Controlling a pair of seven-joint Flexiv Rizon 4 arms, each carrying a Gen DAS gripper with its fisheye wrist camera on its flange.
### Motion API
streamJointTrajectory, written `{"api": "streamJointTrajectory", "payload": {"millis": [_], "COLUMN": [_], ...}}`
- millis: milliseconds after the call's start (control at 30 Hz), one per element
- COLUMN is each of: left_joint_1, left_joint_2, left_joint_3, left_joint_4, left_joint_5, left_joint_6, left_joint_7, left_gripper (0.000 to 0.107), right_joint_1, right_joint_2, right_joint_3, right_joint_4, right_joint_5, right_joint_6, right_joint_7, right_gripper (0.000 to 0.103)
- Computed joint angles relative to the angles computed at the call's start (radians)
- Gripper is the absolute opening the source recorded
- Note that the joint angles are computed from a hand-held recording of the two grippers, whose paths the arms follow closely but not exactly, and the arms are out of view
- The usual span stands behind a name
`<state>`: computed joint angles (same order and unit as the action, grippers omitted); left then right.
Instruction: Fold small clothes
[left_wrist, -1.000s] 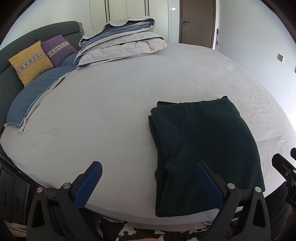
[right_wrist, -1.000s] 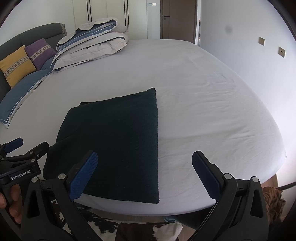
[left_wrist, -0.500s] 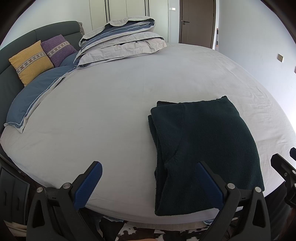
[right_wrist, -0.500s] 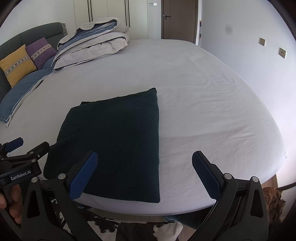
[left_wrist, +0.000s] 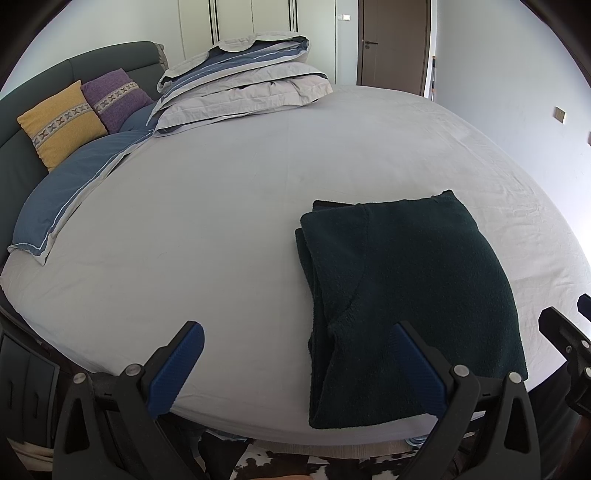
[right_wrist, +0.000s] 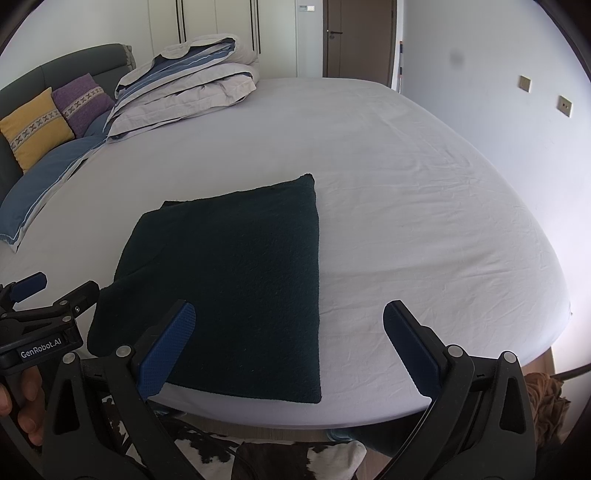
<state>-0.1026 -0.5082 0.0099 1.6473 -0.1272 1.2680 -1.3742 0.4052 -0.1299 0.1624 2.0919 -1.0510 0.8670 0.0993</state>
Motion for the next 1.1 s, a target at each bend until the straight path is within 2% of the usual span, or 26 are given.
{"api": "streamJointTrajectory", "payload": {"millis": [1100], "left_joint_1": [0.001], "left_joint_2": [0.004], "left_joint_3": [0.002], "left_joint_4": [0.001], "left_joint_5": [0.004], "left_joint_6": [-0.011], "left_joint_7": [-0.007], "left_gripper": [0.103], "right_joint_1": [0.009], "right_joint_2": [-0.002], "right_joint_3": [0.004], "right_joint_4": [-0.004], "right_joint_5": [0.004], "right_joint_6": [-0.013], "right_joint_7": [0.002], "right_gripper": [0.103]}}
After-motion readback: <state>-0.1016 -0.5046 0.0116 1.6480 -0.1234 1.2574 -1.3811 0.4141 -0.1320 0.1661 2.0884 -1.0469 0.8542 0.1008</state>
